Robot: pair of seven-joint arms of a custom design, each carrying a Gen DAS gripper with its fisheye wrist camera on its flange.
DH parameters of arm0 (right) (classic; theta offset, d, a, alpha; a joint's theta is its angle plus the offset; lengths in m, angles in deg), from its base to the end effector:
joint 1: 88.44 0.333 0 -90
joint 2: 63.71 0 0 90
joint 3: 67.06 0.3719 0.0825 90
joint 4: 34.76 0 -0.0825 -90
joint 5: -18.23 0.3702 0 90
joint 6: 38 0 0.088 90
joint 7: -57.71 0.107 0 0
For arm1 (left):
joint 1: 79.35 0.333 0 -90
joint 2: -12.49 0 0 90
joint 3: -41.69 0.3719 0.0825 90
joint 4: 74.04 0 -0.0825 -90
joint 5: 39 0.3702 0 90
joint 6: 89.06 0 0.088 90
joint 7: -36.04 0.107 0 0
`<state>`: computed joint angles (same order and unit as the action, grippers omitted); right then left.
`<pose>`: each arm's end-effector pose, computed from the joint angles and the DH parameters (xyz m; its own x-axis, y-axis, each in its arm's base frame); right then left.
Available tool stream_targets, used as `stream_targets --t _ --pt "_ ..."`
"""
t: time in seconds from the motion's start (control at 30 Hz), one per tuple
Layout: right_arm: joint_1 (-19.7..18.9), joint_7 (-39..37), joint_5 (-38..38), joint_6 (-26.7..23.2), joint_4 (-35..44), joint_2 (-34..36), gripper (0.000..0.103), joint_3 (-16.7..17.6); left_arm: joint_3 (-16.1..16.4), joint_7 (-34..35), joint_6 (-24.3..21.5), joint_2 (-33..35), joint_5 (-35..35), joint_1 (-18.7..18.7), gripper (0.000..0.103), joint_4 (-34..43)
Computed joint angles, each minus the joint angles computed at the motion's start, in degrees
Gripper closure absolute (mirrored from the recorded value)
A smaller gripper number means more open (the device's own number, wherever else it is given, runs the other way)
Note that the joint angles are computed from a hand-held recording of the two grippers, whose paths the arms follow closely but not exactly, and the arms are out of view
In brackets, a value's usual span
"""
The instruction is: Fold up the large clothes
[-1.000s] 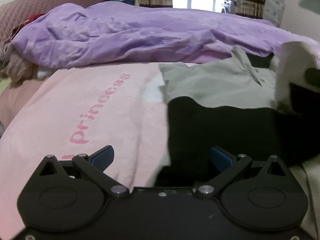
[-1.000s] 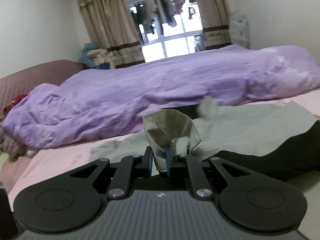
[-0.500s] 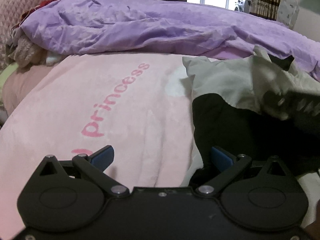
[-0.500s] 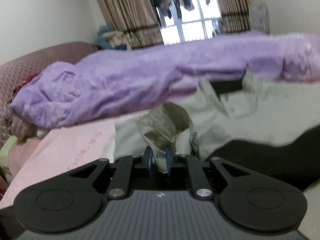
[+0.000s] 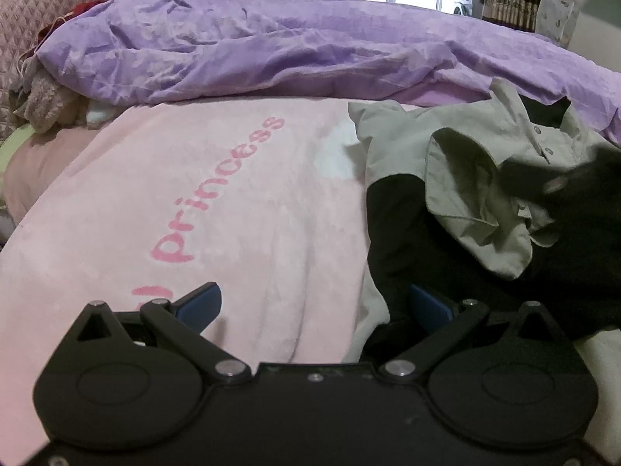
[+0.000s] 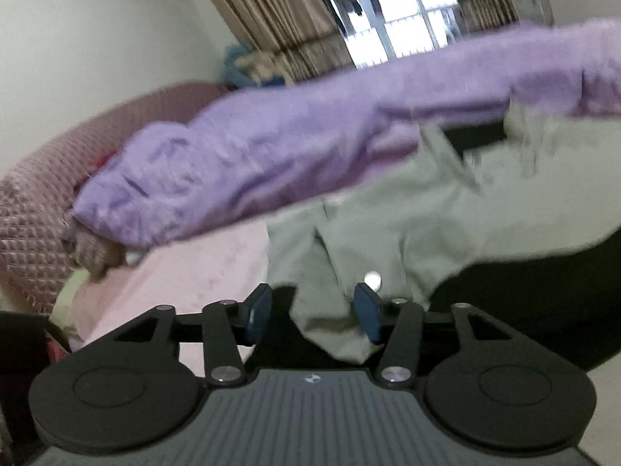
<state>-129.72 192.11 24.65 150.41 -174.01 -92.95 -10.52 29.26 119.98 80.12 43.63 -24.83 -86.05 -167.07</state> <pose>0.4286 0.1977 0.6024 -0.1411 -0.9118 -0.3858 -0.3323 0.4107 -0.8491 0.7162 -0.2261 0.4628 -0.3578 -0.9336 -0.0191 -0.6448 0.2617 -0.7182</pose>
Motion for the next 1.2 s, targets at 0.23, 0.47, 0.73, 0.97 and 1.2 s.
stream_targets --t 0.23,0.47,0.73,0.97,1.2 --pt "-10.8 5.6 0.4 -6.2 2.3 -7.8 0.084 5.9 0.3 -0.5 0.5 -0.3 0.5 -0.3 0.000 -0.4" --pt "-17.8 7.4 -8.0 -9.3 7.0 2.4 0.085 13.7 0.1 -0.3 -0.1 0.1 0.6 -0.2 0.000 0.0" --pt "-13.7 9.5 -6.6 -3.6 1.3 -9.0 0.084 4.7 -0.5 0.5 0.0 0.2 0.1 0.3 0.000 0.0" --pt "-18.7 13.1 -9.0 -9.4 0.8 -4.9 0.083 7.9 -0.3 0.6 0.0 0.3 0.1 0.0 0.000 0.0" --pt "-13.9 14.2 -12.3 -12.2 0.0 -8.3 0.082 1.2 -0.4 0.7 0.2 0.6 0.2 0.0 0.000 0.1"
